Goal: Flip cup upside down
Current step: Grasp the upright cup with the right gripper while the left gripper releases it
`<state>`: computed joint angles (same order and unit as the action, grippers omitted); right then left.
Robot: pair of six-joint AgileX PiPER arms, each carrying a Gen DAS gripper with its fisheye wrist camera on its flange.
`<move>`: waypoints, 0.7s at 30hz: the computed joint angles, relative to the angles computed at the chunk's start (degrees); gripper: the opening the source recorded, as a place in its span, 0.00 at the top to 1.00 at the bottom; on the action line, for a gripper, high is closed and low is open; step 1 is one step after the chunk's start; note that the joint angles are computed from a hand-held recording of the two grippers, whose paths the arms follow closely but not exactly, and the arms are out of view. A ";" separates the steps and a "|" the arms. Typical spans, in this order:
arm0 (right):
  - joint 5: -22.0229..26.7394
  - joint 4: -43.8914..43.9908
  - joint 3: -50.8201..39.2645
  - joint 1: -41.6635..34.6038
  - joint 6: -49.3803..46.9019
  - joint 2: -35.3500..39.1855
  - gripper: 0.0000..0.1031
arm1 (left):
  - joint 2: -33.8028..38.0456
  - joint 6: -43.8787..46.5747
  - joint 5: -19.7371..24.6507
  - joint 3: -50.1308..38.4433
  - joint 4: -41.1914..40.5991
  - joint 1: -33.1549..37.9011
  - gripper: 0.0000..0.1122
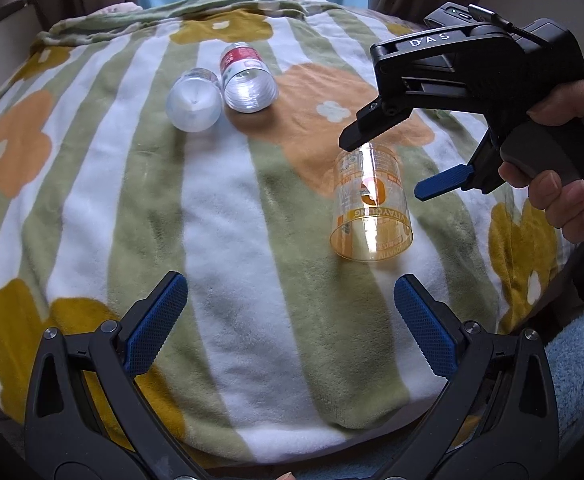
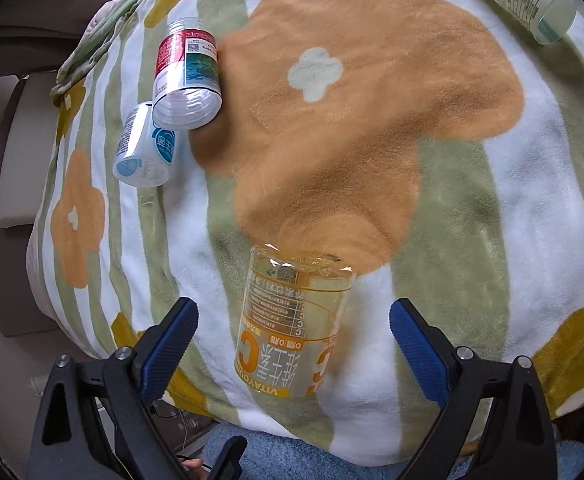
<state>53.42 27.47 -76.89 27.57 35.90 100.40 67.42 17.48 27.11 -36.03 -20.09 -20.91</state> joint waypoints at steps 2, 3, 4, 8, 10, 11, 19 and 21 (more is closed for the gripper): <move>-1.24 1.31 0.98 -0.72 0.40 0.51 0.16 | 0.58 2.40 0.13 -0.12 -2.00 0.32 0.09; -1.28 1.06 0.94 -0.87 0.90 0.92 0.20 | 0.75 2.72 -0.05 -0.06 -2.27 0.27 0.09; -1.24 0.79 0.93 -1.02 1.18 1.20 0.21 | 0.99 3.15 -0.15 -0.08 -2.60 0.28 0.09; -0.80 1.47 0.60 -1.65 0.54 2.38 0.29 | 1.54 2.17 -1.31 0.30 -1.44 -0.15 0.09; -1.26 1.61 0.09 -1.46 -0.29 2.81 0.36 | 1.91 3.18 -1.34 0.42 -2.42 0.38 0.09; -1.44 2.19 -0.11 -1.53 -0.95 3.01 0.40 | 2.14 3.74 -1.22 0.40 -2.99 0.67 0.09; -0.28 -1.73 -4.21 -0.08 1.02 4.67 0.43 | 2.24 2.42 -1.45 0.55 -1.14 0.93 0.09; 0.03 -5.56 -5.33 0.82 2.41 4.10 0.43 | 2.32 2.46 -1.36 0.45 -1.16 1.06 0.09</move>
